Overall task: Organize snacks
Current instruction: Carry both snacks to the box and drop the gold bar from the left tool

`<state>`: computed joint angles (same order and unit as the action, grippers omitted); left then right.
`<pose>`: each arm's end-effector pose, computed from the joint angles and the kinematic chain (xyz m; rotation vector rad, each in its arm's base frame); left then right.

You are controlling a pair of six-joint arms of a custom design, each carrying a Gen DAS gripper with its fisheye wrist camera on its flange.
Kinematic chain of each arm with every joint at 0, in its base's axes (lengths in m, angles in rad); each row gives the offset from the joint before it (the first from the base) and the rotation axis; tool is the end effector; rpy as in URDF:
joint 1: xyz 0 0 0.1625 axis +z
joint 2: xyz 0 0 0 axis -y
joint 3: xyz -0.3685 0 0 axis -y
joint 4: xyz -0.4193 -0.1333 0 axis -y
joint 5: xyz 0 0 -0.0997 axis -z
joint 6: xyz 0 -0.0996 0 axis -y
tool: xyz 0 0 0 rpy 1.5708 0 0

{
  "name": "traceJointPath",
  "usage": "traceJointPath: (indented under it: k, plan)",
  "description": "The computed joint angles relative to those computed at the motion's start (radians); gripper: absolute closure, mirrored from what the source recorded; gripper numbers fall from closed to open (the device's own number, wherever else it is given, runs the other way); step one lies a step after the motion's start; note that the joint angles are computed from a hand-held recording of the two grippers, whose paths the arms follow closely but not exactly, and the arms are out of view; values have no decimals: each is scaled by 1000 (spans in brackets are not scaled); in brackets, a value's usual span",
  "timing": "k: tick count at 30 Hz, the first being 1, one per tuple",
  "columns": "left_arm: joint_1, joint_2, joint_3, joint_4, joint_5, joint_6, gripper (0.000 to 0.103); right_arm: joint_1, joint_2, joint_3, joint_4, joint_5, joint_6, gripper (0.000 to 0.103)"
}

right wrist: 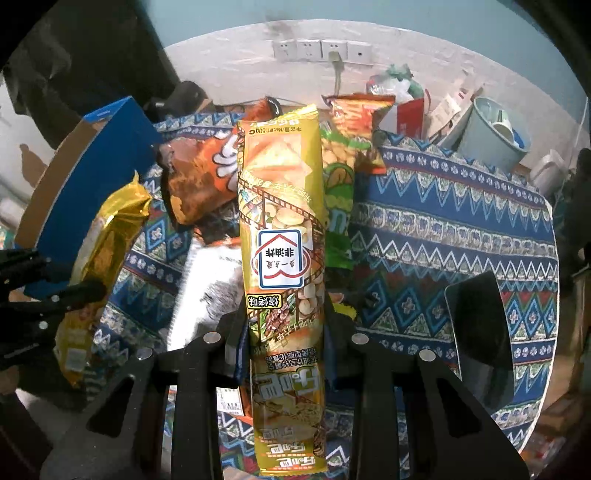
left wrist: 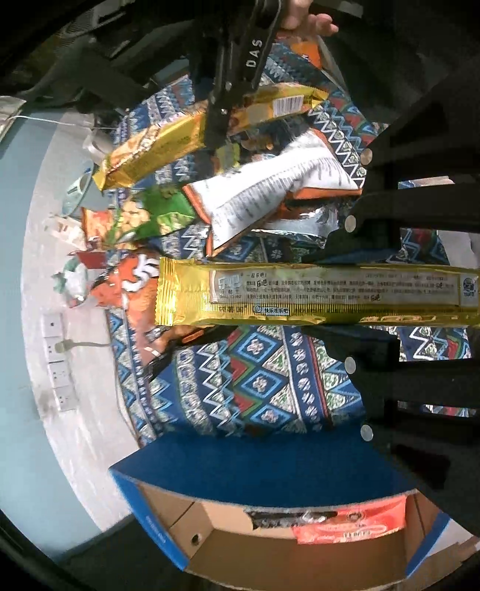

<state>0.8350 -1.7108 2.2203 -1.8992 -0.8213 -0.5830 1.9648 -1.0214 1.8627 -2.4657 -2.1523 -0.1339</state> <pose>-0.1191 -0.4312 0.2332 0.2701 2.3990 -0.4083 0.2937 -0.5016 0.0864 0.6498 -2.4832 0.1678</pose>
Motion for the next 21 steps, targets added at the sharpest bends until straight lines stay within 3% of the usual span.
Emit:
traceJointPath:
  k: [8, 21]
  plan:
    - [2, -27, -36, 19, 12, -7, 74, 37, 14, -39, 0, 14, -7, 73]
    - [-20, -109, -65, 53, 89, -7, 74, 90, 89, -120, -29, 65, -45, 73]
